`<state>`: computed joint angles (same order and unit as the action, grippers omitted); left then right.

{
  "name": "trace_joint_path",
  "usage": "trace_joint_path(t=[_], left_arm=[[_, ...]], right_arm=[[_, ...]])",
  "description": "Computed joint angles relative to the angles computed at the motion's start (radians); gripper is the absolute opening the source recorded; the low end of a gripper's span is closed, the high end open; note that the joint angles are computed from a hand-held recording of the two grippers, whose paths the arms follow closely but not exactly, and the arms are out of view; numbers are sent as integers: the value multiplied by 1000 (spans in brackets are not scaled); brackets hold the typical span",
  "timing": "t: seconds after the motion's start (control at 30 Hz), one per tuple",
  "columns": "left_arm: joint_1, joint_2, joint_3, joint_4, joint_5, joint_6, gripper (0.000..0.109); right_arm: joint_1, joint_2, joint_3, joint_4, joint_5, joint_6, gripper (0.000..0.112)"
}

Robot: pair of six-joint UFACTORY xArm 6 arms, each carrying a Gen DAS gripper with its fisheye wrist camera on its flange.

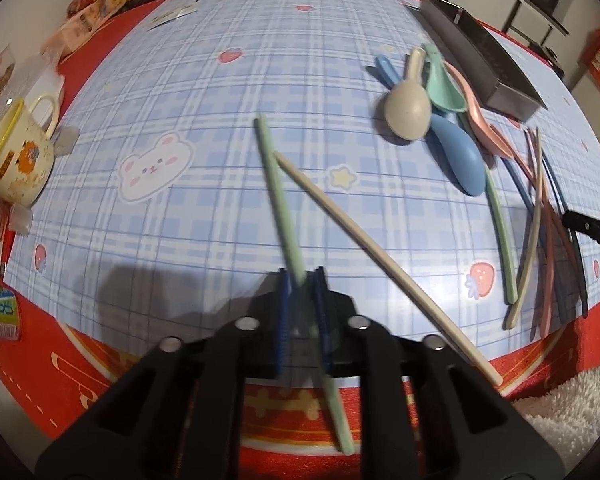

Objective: Organize utensils
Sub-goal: 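Lift both chopsticks and lower them upright into the metal tray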

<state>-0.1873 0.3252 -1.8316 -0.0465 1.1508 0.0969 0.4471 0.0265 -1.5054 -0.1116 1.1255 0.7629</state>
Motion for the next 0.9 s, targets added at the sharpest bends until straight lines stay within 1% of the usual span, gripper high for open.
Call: trace_joint_path(t=[0.07, 0.2, 0.4, 0.57, 0.77, 0.9], left_arm=[[21, 13, -25, -48, 26, -11, 10], [52, 23, -48, -116, 62, -40, 10], [86, 2, -36, -187, 85, -73, 10], [93, -23, -35, -236, 85, -60, 10], [80, 4, -126, -272, 109, -45, 10], [72, 67, -249, -296, 151, -50, 10]], right_arm=[[-9, -21, 32, 25, -30, 11, 6], [-14, -62, 81, 47, -50, 41, 6], [-12, -142, 171, 56, -97, 93, 6], [-16, -213, 239, 40, -142, 157, 6], [-28, -252, 275, 38, -177, 205, 6], [-37, -267, 282, 30, -199, 227, 6]])
